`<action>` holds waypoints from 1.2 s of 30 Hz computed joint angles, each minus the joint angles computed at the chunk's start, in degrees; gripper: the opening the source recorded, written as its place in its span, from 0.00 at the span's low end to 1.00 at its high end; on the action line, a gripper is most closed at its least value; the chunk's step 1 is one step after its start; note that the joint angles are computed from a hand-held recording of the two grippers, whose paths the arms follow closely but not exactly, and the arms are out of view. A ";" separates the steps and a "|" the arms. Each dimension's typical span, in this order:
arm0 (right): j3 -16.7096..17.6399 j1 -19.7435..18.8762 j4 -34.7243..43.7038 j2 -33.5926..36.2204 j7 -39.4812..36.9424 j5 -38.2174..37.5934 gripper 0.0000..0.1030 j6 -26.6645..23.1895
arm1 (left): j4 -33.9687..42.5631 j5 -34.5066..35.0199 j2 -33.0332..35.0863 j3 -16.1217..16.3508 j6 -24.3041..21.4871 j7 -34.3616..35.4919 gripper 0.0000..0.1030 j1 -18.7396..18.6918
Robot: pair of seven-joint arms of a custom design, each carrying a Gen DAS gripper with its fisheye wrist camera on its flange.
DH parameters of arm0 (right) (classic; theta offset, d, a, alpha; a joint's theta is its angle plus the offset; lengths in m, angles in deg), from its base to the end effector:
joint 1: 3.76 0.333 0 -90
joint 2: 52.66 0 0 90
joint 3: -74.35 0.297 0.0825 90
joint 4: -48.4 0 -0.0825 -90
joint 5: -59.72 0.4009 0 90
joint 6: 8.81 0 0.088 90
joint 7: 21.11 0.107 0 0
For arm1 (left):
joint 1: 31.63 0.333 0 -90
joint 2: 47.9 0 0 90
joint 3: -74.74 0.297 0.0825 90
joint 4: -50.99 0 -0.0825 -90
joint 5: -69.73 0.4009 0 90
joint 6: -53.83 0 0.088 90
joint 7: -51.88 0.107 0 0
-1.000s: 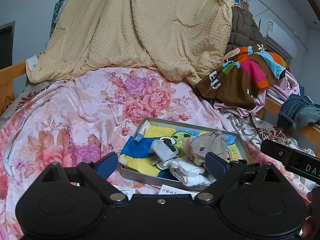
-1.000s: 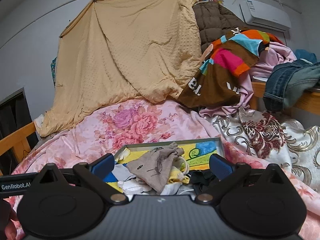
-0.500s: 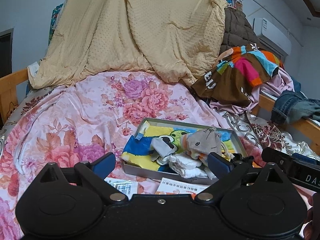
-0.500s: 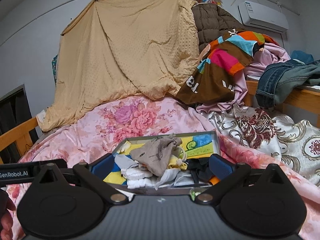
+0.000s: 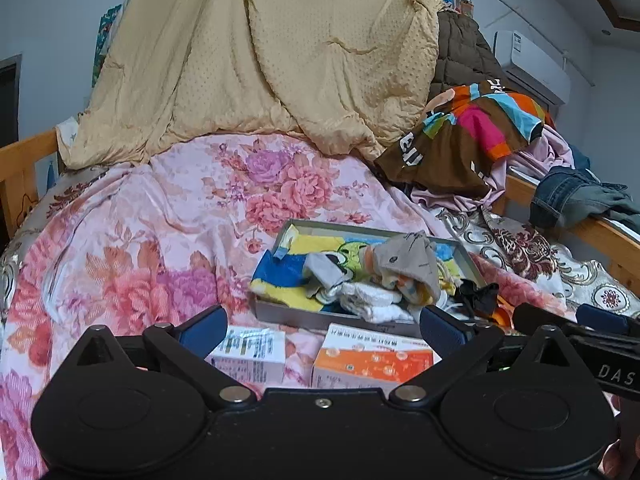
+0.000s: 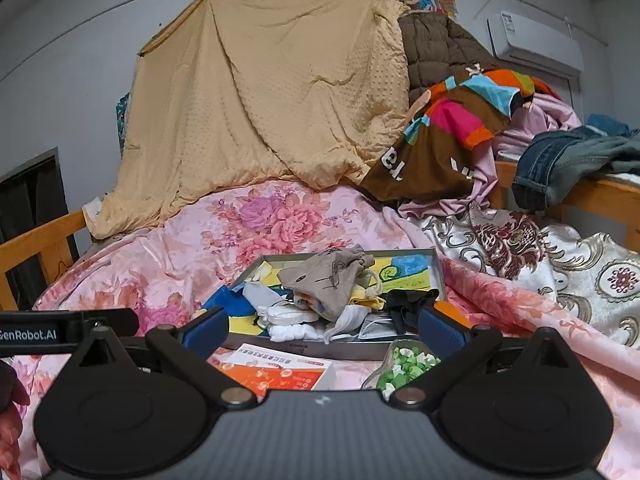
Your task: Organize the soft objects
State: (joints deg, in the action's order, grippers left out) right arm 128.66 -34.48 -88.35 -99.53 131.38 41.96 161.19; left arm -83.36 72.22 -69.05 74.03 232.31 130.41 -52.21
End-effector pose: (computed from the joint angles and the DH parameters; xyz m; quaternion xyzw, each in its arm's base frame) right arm 0.3996 0.2936 0.5660 -0.5188 0.6173 -0.4159 0.4205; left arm 0.4687 -0.1874 0.5927 -0.5277 0.6562 -0.4664 0.2708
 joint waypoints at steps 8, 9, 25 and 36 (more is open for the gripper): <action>0.03 1.99 -1.72 -3.38 2.06 0.50 1.00 -1.72 | -4.83 -2.27 -3.03 5.46 1.94 3.32 0.99 -4.77; 0.06 2.25 -1.85 -3.61 2.27 0.49 1.00 -1.92 | -5.34 -2.46 -3.43 6.32 2.14 3.83 0.99 -5.61; 1.24 2.98 -1.76 -4.17 3.49 -0.19 1.00 -1.86 | -9.86 0.46 -6.26 13.30 6.68 5.68 0.99 -11.36; 2.40 3.88 -2.41 -4.89 6.83 0.71 1.00 -3.49 | -12.89 4.18 -8.35 17.11 7.85 3.97 0.99 -13.58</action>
State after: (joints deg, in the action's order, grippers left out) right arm 131.05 -30.60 -90.76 -104.42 138.22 42.67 157.70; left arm -96.25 76.39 -77.39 91.14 240.17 134.38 -65.79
